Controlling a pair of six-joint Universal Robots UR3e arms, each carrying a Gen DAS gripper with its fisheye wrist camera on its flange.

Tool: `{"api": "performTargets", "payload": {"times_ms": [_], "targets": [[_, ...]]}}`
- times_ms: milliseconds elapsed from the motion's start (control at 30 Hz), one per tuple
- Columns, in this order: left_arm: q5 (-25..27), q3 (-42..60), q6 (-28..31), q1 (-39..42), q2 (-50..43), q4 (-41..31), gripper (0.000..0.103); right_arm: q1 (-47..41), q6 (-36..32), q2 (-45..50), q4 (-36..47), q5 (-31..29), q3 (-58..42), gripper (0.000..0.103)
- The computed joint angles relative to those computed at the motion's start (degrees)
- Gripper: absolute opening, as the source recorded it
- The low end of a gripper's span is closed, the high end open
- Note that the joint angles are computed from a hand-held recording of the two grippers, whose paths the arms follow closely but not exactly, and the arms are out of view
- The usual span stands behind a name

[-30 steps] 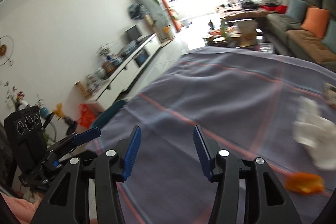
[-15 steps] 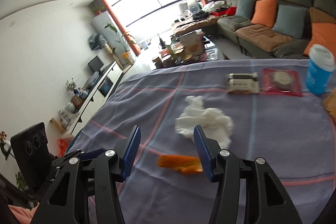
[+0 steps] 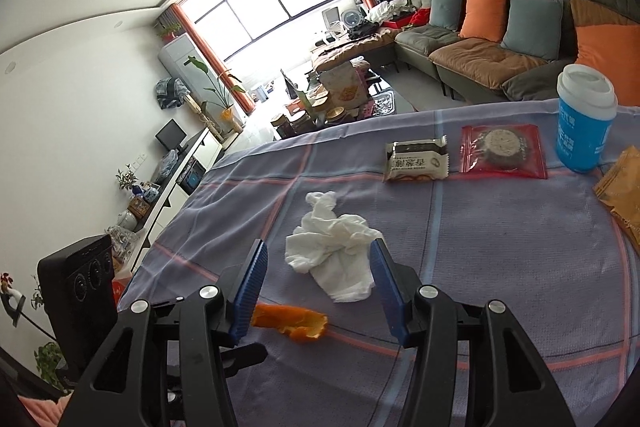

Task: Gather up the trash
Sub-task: 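Grasp the orange peel with the left tool while the right tool grasps the white tissue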

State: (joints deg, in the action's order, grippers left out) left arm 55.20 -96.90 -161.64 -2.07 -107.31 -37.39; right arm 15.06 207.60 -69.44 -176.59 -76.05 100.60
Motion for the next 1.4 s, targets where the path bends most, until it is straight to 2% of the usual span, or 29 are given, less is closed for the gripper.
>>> {"api": "performTargets", "payload": {"times_ms": [133, 267, 367, 400, 700, 1033, 1100, 1167, 1233, 1333, 1400], "targets": [[0.0, 2.6, -0.7, -0.8, -2.2, -1.1, 0.048, -1.0, 0.2, 0.4, -0.3, 1.2, 0.2, 0.054], [-1.0, 4.0, -0.8, -0.9, -3.0, -2.8, 0.034, -1.3, 0.0, 1.3, 0.4, 1.5, -0.7, 0.054], [-1.1, 4.0, -0.7, -1.1, -3.2, -3.2, 0.018, -1.4, 0.0, 1.5, 1.0, 1.4, -1.2, 0.054], [-1.1, 3.8, -0.5, -1.1, -3.2, -3.0, 0.015, -1.4, -0.1, 1.8, 1.3, 1.3, -1.5, 0.054], [-2.8, 0.2, 0.0, -0.4, -0.9, -0.3, 0.010, -1.4, -0.4, 5.1, 7.1, -0.8, -7.0, 0.057], [-5.2, -4.0, 0.5, 3.5, 3.0, -0.6, 0.010, 0.3, -2.9, 11.7, 17.7, -1.7, -19.5, 0.057], [-5.7, -5.4, 1.0, 4.9, 4.2, -0.7, 0.010, 0.7, -3.3, 12.4, 18.4, -2.3, -20.4, 0.054], [-6.3, -6.9, 1.3, 6.4, 5.5, -0.9, 0.010, 0.7, -3.4, 12.5, 18.6, -2.0, -20.4, 0.046], [-7.1, -8.3, 1.9, 7.8, 6.7, -1.2, 0.010, 0.6, -3.6, 12.4, 18.5, -2.0, -20.1, 0.031], [-7.4, -9.4, 2.0, 9.1, 7.9, -1.1, 0.010, 0.4, -3.4, 12.1, 17.9, -2.0, -19.4, 0.020], [-7.9, -10.7, 2.9, 10.8, 9.3, -1.6, 0.010, 0.3, -3.2, 12.1, 17.7, -1.7, -19.2, 0.018]]}}
